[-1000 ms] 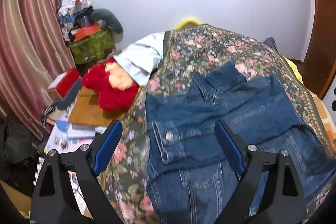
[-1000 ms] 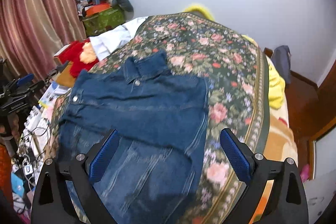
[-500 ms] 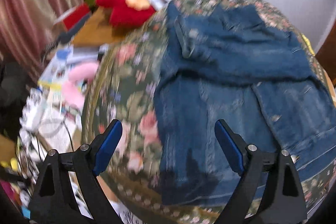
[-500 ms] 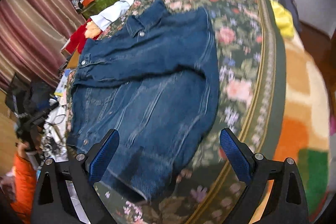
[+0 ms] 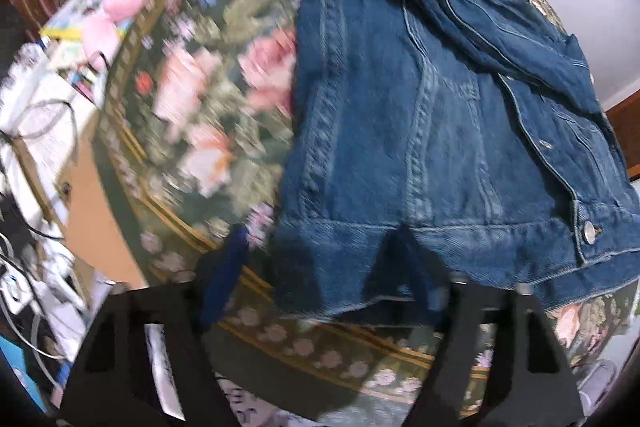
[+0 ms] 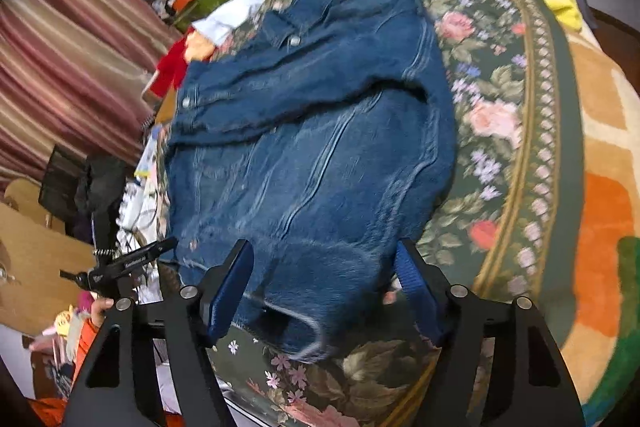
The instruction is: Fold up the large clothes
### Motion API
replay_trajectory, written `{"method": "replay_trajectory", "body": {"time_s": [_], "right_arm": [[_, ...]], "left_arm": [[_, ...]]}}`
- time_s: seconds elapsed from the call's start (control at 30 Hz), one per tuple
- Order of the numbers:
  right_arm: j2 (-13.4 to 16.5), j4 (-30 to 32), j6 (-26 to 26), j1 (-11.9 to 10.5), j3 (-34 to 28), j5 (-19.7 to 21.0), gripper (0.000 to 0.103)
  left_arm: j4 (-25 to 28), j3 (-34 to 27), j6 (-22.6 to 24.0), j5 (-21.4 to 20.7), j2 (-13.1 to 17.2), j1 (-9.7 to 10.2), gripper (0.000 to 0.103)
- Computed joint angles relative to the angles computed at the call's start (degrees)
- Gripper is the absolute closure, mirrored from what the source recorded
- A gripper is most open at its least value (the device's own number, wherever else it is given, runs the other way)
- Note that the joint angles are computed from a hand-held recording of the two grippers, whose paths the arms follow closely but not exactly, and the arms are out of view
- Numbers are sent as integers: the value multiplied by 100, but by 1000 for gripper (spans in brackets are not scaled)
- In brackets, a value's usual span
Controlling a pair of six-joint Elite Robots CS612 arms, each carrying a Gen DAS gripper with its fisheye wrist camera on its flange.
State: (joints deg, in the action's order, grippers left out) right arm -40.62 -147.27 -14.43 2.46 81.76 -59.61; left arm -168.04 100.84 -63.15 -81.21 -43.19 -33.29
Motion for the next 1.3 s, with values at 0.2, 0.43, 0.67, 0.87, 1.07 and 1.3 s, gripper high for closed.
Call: {"method": "replay_trajectory", "body": {"time_s": [0.2, 0.43, 0.67, 0.87, 1.07, 1.3], "right_arm": [[13, -513, 48, 95, 137, -195, 47], [90, -417, 315, 1, -10, 179, 76], [179, -756, 295, 70, -258, 364, 81], [391, -877, 208, 197, -909, 135, 86], [916, -705, 572, 302, -2242, -147, 88], [2214, 307, 1125, 430, -4722, -896, 88]], "left_arm": [[234, -108, 352, 91, -33, -59, 65], [-110, 44, 578, 462, -239, -131, 83], [-739, -229, 1051, 822, -335, -31, 84], [-935, -778, 2151, 1286, -290, 85, 84], [-436, -1625, 2262, 1662, -47, 404, 86], [879, -2923, 1613, 1358, 718, 948, 86]]}}
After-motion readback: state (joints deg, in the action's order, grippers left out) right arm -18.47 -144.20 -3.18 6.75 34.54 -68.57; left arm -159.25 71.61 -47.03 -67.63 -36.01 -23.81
